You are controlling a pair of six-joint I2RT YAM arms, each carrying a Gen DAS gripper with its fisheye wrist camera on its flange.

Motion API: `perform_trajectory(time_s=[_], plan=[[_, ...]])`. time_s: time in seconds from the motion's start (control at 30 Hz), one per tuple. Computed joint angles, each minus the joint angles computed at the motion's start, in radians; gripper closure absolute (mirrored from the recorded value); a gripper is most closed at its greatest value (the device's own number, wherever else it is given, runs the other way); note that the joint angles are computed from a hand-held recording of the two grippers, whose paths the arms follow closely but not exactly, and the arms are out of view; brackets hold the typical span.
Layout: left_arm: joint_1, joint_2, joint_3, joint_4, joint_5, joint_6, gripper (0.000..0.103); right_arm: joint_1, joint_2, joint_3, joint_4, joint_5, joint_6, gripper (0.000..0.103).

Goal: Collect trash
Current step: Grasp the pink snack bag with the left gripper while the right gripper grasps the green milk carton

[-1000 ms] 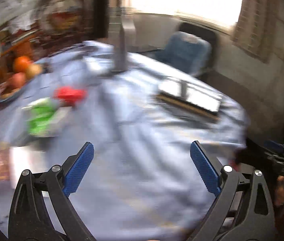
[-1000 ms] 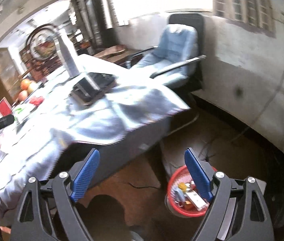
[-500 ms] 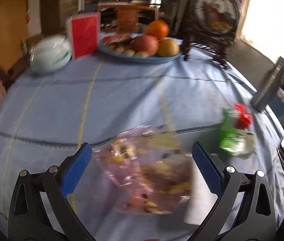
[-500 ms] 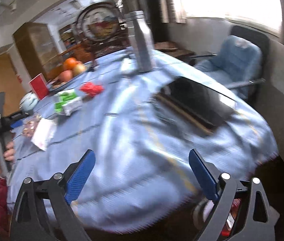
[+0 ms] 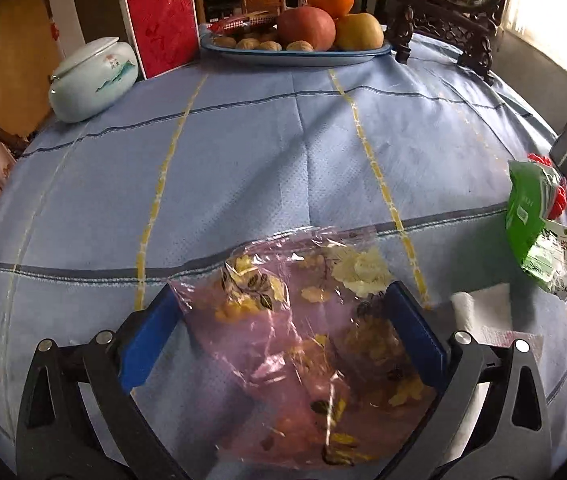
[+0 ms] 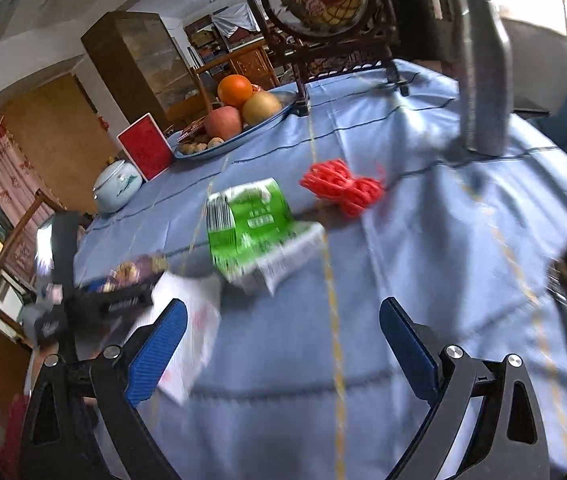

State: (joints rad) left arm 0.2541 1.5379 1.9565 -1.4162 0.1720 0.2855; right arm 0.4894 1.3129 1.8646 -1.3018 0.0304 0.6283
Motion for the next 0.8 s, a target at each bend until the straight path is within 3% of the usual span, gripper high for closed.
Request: perform_trajectory(time_s=[0.27,0.33,0.37,0.4,0.43,0.47,0.57,0.6,0.8], plan=[[-0.010,0.005,0.014,-0.001,-0.016,-0.021,0.005,-0.085,0.064,-0.107,0.174,-0.133,0.071,0.008],[-0.015,0.008,0.014,0.002,-0.019,-0.025,0.005,-0.063,0.078,-0.109,0.181,-0.073,0.029,0.016],[-0.015,0.008,0.013,0.002,-0.019,-0.023,0.005,-0.052,0.097,-0.085,0.157,-0.043,-0.008,0.049],[-0.015,0.011,0.017,-0.001,-0.018,-0.023,0.005,-0.059,0.092,-0.097,0.173,-0.055,-0.032,0.074],[-0.020,0.014,0.018,-0.001,-0.021,-0.025,0.005,-0.083,0.060,-0.133,0.215,-0.102,-0.026,0.075],[-0.024,0.021,0.026,-0.005,-0.022,-0.027,0.005,-0.090,0.030,-0.152,0.239,-0.079,-0.012,0.079],[-0.018,0.045,0.064,-0.038,-0.014,-0.020,0.006,-0.070,0.002,-0.131,0.209,0.105,-0.024,0.080],[-0.015,0.048,0.070,-0.044,-0.010,-0.019,0.006,-0.072,-0.006,-0.134,0.210,0.122,-0.024,0.080],[0.029,0.082,0.131,-0.096,0.067,-0.016,0.007,-0.131,-0.004,-0.145,0.190,0.034,-0.005,0.076]])
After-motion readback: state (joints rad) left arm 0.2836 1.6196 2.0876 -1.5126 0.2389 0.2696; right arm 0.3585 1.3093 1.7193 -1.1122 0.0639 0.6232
